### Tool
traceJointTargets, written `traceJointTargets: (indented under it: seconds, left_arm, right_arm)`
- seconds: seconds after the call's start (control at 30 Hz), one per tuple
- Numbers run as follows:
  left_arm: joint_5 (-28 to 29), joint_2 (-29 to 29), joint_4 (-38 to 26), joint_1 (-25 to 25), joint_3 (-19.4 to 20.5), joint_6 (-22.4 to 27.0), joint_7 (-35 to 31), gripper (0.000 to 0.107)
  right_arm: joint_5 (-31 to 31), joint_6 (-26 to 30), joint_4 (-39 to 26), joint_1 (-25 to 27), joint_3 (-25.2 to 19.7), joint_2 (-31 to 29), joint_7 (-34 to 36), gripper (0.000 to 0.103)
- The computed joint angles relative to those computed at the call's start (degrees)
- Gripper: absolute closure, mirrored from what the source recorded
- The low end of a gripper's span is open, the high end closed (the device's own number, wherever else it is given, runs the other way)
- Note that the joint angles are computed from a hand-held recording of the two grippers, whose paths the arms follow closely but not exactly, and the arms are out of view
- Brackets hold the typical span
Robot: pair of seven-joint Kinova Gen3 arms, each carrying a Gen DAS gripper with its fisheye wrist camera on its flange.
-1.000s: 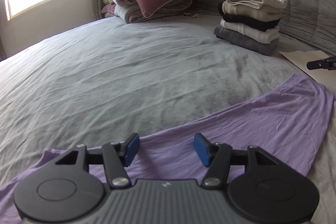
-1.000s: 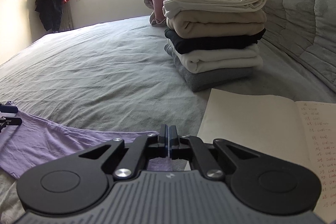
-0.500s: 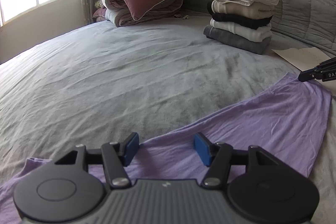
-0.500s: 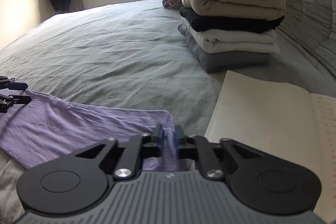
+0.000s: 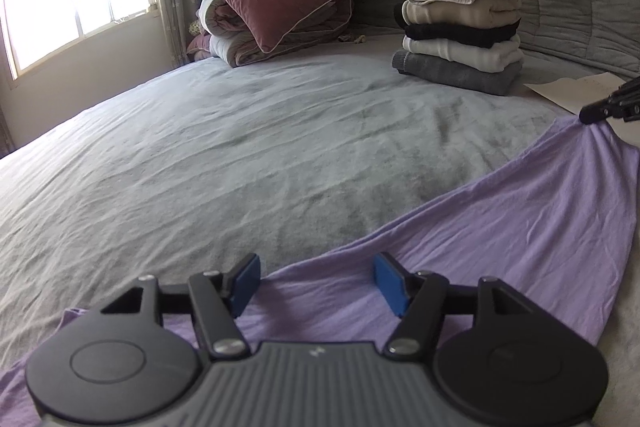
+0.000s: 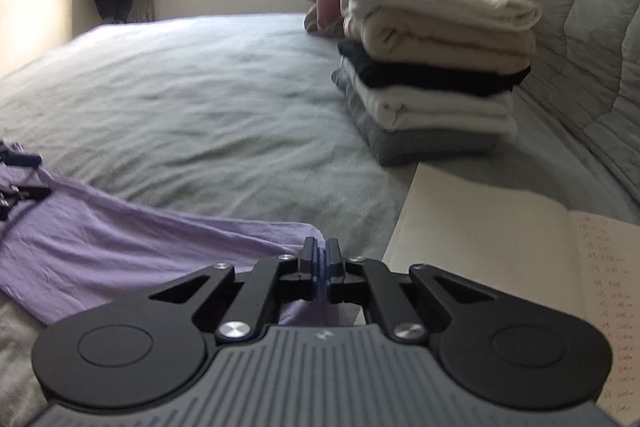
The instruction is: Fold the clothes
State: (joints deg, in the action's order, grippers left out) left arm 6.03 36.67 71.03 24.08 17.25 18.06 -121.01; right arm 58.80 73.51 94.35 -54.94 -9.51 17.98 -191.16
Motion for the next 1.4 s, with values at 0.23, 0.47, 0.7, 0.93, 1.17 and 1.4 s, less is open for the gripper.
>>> traceJointTargets:
  seconds: [0.23, 0.47, 0.7, 0.93, 1.17, 1.4]
  left_arm:
    - [1.9, -2.1, 2.0, 0.9, -2.8, -1.3, -0.1, 0.04]
    - [-0.5, -5.8, 7.3, -2.3, -2.9, -4.7, 4.5, 0.039]
    - [-8.8, -9.8, 13.9, -5.2, -6.7, -7.8, 16.8, 0.039]
    - [-17.6, -12.7, 18.5, 3.7, -24.7, -9.7, 33.1, 0.038]
    - [-28.7, -9.8, 15.0, 14.8, -43.3, -2.8, 49.2, 0.038]
    - [-18.6, -10.1, 10.7, 17.7, -45.5, 2.5, 43.8, 0.038]
  right_arm:
    - [0.1, 3.0, -4.5, -1.3, 1.4, 2.7, 3.2, 0.08]
    - [3.6, -3.1, -5.4, -1.3, 1.5, 3.5, 5.5, 0.062]
    - [1.7, -5.8, -9.9, -1.8, 3.3, 6.6, 12.4, 0.06]
    - [-1.0, -5.2, -16.9, -2.6, 6.3, 10.2, 14.6, 0.059]
    - [-4.7, -4.9, -23.2, -3.1, 8.6, 13.0, 18.9, 0.046]
    - [-11.6, 1.7, -31.3, -3.3, 10.8, 14.1, 19.1, 0.044]
